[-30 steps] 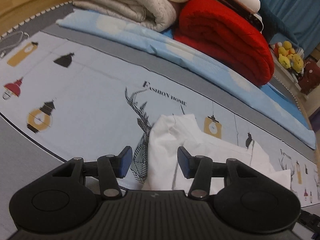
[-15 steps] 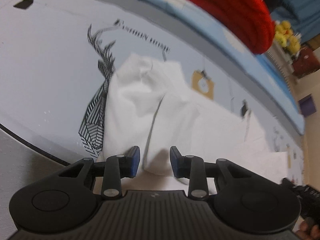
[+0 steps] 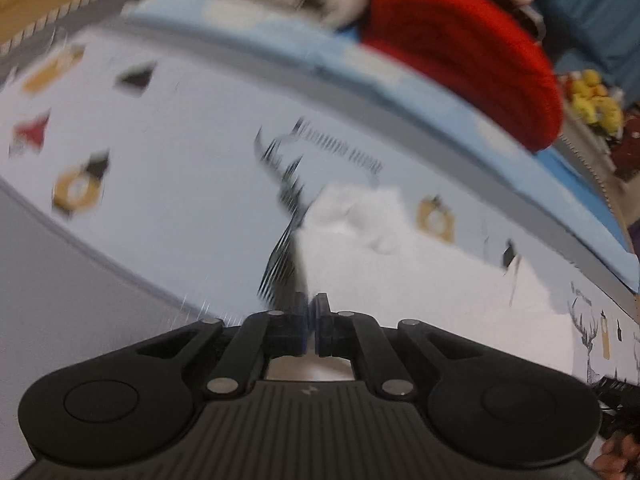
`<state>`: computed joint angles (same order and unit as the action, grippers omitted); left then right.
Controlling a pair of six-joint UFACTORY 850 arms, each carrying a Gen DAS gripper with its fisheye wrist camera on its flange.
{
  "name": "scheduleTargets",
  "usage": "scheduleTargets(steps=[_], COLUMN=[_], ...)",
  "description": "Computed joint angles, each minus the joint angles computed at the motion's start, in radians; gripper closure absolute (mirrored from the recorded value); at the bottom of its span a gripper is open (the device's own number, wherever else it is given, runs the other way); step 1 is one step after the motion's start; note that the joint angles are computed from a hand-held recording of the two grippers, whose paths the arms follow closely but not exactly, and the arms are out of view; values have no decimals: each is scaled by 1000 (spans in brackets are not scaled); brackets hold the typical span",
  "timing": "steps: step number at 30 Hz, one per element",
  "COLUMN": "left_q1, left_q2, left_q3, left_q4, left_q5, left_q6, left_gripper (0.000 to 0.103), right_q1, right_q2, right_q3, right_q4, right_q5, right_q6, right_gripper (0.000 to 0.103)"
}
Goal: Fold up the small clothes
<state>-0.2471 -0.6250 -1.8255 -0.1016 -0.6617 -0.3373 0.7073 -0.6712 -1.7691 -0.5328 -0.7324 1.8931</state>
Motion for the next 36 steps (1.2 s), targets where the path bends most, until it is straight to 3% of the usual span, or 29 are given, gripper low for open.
scheduleTargets(steps=[2,4,7,9,13,15,18,19,22,25,27,30,33,36], left_q1=[8,14,12,7,-2,-19,-44,-52,-60,-77,-87,-96,-111,-114], left_q2=[-11,-4,-15,-47,-135,-119,-82,-95,-154,-122,-81,-110,-41,97], left_q3=[-10,4,-5,-36,-115,-102,-55,-69,-126,-93,-28,-38,23,158], left_q4=[-30,-63,-87,-112,-119,-71,-96,-94,-62,-21,11,105,203,247], left_q5=[-17,26,46,6,-152,-113,-7,-23,-116,-57,43,-21,27,185], left_q6=[49,82,133,164,158,145,244,270,232,240,262,219,162,122], left_gripper=[89,85,85,85,79,78,67,62,63,62,60,59,60,60], right_q1=[-5,-6,1,9,30,27,-1,-9,-10,13,7,-12,13,78], right_q2=[-7,-3,-18,-26,-30,-25,-30,-32,-24,-22,-30,-36,-25,26], right_q3=[2,14,-14,-38,-59,-50,-31,-20,-9,-25,-32,-19,-60,-49], right_q4=[57,59,48,32,-132,-161,-24,19,6,-140,-115,12,-35,-235], right_q5=[-29,-27,-102,-136,-151,-122,-82,-87,-78,-109,-97,-94,-174,-236], right_q6=[-22,-17,5,18,63,44,-47,-53,-39,21,-50,-135,-122,-39], right_gripper=[82,90,103,101,92,81,80,89,89,85,80,81,78,79])
